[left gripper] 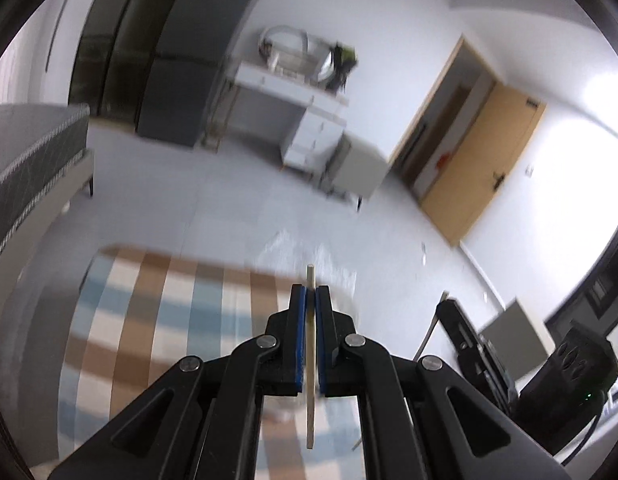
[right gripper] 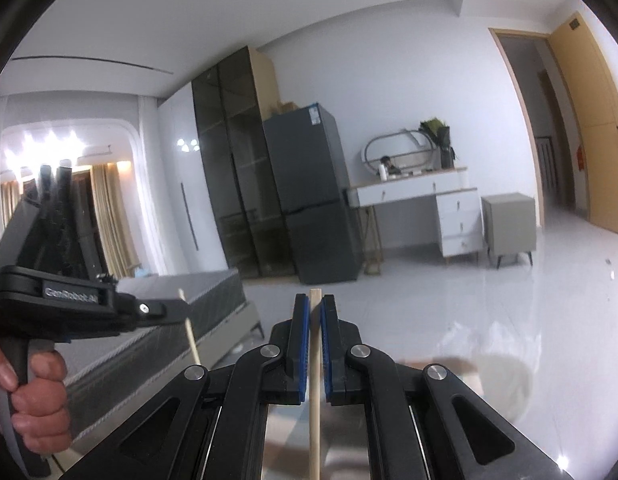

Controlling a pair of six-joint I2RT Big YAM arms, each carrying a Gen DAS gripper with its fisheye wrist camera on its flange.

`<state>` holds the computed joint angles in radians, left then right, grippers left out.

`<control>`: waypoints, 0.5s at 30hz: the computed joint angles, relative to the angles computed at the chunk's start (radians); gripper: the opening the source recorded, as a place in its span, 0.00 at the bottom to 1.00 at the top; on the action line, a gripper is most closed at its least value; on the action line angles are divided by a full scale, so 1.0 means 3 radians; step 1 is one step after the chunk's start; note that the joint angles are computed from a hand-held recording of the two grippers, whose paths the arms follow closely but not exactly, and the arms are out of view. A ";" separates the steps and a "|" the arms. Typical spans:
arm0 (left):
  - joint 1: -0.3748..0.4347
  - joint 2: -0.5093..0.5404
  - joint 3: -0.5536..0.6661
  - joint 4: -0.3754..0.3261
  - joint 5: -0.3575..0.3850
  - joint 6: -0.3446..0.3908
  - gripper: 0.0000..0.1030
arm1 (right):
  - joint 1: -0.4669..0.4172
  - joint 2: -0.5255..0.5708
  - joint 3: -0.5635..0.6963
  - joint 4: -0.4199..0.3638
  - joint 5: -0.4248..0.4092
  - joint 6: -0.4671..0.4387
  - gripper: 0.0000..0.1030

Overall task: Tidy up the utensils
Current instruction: 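Carry both chopsticks over the utensil holder and open both tools to drop them in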

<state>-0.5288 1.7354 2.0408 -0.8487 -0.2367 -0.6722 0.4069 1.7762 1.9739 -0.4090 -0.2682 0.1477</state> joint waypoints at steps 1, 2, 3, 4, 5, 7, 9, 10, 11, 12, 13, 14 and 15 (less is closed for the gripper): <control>0.0019 0.0043 0.0049 0.0067 -0.0038 0.0021 0.00 | -0.0015 0.0103 0.0156 -0.0015 -0.0016 0.0010 0.05; 0.0044 0.0092 0.0105 0.0141 -0.0043 0.0021 0.00 | -0.0027 0.0207 0.0312 -0.0035 -0.0035 0.0009 0.05; 0.0071 0.0145 0.0155 0.0216 -0.0035 0.0030 0.00 | -0.0034 0.0272 0.0408 -0.0044 -0.0053 -0.0001 0.05; 0.0087 0.0175 0.0168 0.0264 -0.0045 0.0036 0.00 | -0.0039 0.0374 0.0558 -0.0061 -0.0067 -0.0016 0.05; 0.0108 0.0258 0.0257 0.0292 -0.0067 0.0055 0.00 | -0.0041 0.0463 0.0685 -0.0065 -0.0089 -0.0031 0.05; 0.0147 0.0361 0.0332 0.0359 -0.0034 0.0056 0.00 | -0.0037 0.0610 0.0866 -0.0027 -0.0116 -0.0105 0.05; 0.0169 0.0446 0.0380 0.0400 -0.0039 0.0075 0.00 | -0.0022 0.0709 0.0951 0.0062 -0.0082 -0.0205 0.05; 0.0185 0.0484 0.0391 0.0435 -0.0016 0.0079 0.00 | -0.0018 0.0749 0.0972 0.0113 -0.0088 -0.0231 0.05; 0.0192 0.0516 0.0426 0.0427 -0.0009 0.0084 0.00 | -0.0016 0.0816 0.1022 0.0169 -0.0098 -0.0229 0.05; 0.0197 0.0553 0.0472 0.0402 -0.0028 0.0091 0.00 | -0.0015 0.0825 0.0992 0.0240 -0.0095 -0.0225 0.05; 0.0204 0.0586 0.0504 0.0387 -0.0035 0.0100 0.00 | -0.0011 0.0848 0.0984 0.0296 -0.0064 -0.0234 0.05; 0.0224 0.0618 0.0513 0.0403 0.0018 0.0096 0.00 | -0.0007 0.0890 0.0986 0.0348 -0.0023 -0.0241 0.05; 0.0235 0.0645 0.0522 0.0404 0.0014 0.0094 0.00 | -0.0013 0.0922 0.1016 0.0346 -0.0037 -0.0226 0.05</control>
